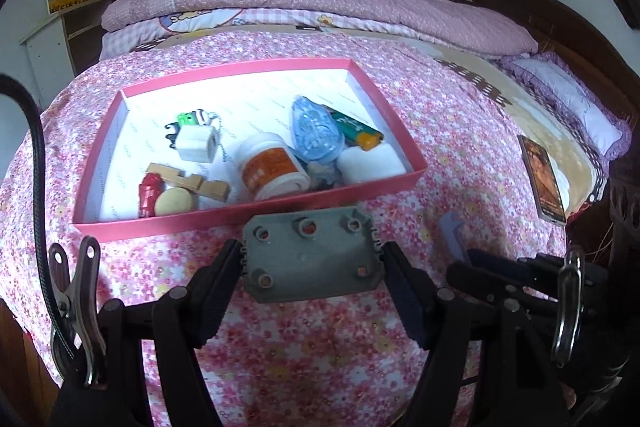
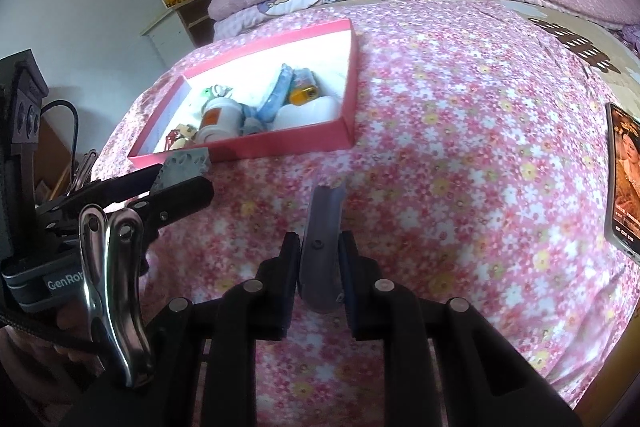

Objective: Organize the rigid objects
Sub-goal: 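Lift and carry the grey plate and grey stick over the pink tray, then lower and release the grey plate with the left gripper while the right releases the stick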

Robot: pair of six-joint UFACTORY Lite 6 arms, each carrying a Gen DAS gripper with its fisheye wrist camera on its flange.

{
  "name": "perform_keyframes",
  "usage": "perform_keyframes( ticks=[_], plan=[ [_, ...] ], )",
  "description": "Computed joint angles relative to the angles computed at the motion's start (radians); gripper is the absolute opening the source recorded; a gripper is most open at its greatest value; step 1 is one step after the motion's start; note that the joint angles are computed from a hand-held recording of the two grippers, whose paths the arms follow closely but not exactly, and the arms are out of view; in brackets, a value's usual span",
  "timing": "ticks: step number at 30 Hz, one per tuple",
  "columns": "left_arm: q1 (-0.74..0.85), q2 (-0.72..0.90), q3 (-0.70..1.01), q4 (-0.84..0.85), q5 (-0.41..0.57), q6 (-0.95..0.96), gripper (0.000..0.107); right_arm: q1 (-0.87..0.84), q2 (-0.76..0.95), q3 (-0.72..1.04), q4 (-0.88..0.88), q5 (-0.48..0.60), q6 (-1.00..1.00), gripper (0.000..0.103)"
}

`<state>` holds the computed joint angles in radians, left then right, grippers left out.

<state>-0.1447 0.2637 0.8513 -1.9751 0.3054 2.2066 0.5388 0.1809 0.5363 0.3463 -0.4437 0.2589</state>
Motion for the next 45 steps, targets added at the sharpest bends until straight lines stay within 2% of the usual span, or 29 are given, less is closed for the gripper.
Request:
perform_keyframes(
  ticks=[10, 24, 39, 45],
  plan=[
    [0.071, -0.005, 0.012, 0.053, 0.025, -0.051, 0.074, 0.043, 0.032, 0.078, 0.076, 0.039, -0.08, 0.021],
    [0.122, 0.045, 0.116, 0.132, 0.03, -0.131, 0.074, 0.04, 0.073, 0.222, 0.199, 0.118, -0.263, 0.021],
    [0.133, 0.185, 0.351, 0.249, -0.002, -0.268, 0.074, 0.032, 0.211, 0.473, 0.358, 0.15, -0.452, 0.021],
    [0.124, 0.284, 0.482, 0.362, -0.024, -0.414, 0.074, -0.006, 0.284, 0.578, 0.414, 0.169, -0.526, 0.021]
  ],
)
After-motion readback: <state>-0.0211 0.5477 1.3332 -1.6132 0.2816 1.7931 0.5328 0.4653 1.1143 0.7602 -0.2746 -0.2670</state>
